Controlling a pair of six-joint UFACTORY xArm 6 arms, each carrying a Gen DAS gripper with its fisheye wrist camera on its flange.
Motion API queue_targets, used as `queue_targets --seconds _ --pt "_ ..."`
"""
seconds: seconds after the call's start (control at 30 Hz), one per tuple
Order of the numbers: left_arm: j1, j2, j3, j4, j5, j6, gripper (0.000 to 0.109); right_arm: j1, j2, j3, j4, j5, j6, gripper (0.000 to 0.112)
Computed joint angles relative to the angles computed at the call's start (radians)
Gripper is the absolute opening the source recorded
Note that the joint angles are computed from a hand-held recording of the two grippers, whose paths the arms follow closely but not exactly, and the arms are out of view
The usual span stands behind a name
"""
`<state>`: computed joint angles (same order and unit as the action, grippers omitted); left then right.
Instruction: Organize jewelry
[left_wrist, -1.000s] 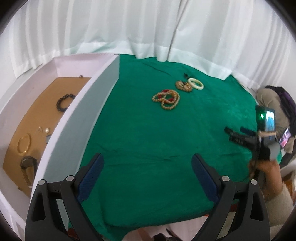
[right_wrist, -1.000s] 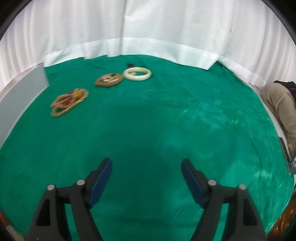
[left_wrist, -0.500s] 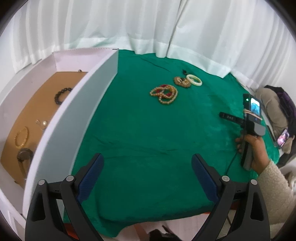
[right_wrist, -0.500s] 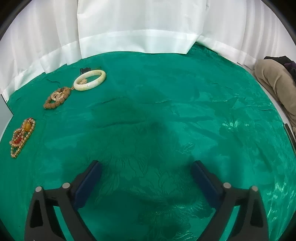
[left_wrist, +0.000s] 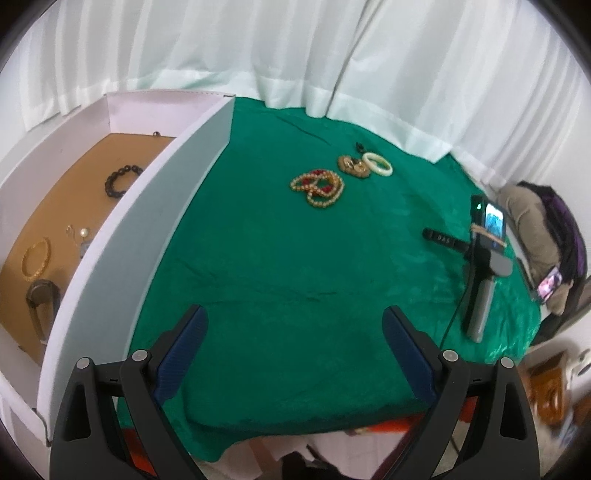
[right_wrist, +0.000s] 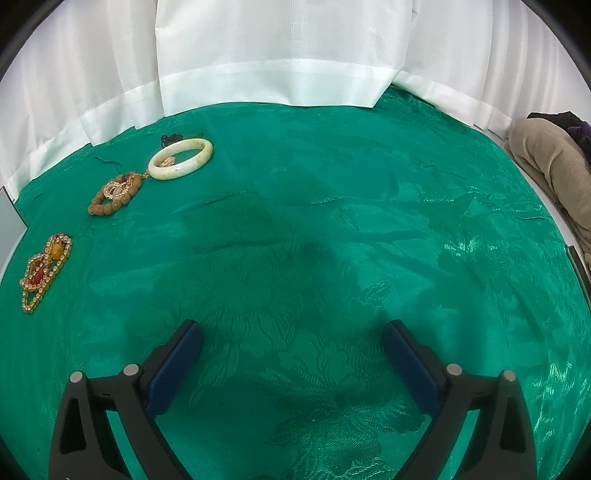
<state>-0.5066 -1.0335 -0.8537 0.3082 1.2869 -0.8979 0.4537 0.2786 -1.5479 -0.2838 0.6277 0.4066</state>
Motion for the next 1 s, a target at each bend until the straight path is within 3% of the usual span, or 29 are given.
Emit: queue_targets --seconds 0.43,0.7,0.87,1.0 --pt "0.085 0.098 -0.075 -0.104 -0.111 0.132 0.096 0.0 -0.001 0.002 0.0 -0.002 0.0 0.101" --pt "0.214 0.148 -0.069 -0.174 -0.188 0.22 0.096 -0.001 0.001 0.0 0.001 -0.002 -0.002 0.101" --pt "0.271 0.248 -0.168 -0.255 -0.103 0.271 0.094 -0.001 0.001 -0.001 0.001 -0.002 -0.002 0.101" --pt "0.246 0.21 -0.169 -0.187 -0.138 0.228 0.095 -0.001 0.001 -0.001 0.001 -0.002 -0.002 0.101"
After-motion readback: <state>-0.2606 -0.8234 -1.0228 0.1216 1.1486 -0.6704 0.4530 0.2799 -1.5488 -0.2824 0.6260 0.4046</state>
